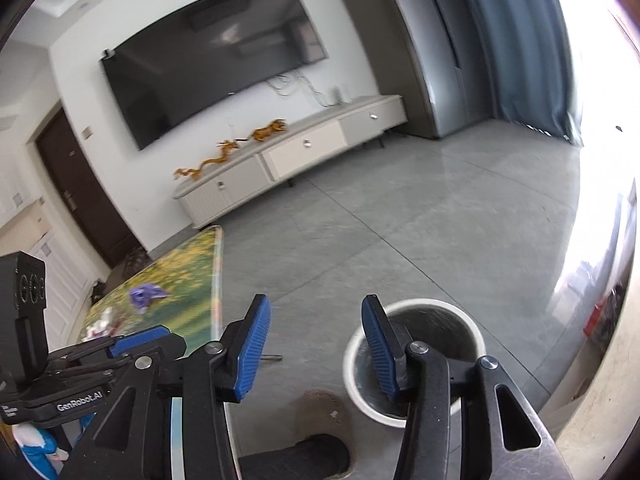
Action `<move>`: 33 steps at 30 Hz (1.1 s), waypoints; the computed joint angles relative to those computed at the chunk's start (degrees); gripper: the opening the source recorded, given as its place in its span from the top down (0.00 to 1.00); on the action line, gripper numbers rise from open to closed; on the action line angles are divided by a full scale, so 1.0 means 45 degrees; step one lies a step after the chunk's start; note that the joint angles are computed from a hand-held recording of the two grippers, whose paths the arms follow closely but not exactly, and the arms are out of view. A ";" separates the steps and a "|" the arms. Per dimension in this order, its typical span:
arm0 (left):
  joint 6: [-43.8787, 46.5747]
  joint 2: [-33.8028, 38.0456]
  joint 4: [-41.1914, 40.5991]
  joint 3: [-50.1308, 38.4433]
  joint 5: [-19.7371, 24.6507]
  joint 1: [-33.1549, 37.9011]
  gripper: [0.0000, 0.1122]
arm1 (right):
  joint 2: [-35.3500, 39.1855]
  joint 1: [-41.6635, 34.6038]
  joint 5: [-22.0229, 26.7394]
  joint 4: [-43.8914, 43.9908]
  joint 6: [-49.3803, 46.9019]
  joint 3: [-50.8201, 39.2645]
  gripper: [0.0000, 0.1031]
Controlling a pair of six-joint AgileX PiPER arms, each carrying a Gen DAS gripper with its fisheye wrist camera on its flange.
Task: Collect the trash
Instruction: 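Move both open tools back over the table, then grasp the white plastic bag with the left tool while the right tool grasps the purple wrapper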
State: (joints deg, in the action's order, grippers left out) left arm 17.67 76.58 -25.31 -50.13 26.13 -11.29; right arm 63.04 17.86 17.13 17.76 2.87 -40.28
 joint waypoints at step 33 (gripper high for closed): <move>1.2148 0.2283 -0.5503 -0.1802 0.5546 1.6781 0.51 | 0.7662 0.6395 0.1842 -0.4454 0.3281 -0.8060 0.46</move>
State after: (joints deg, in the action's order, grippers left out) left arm 72.33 86.85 -50.08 -58.24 51.09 64.23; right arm 97.52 46.63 25.42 -2.28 17.63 -76.55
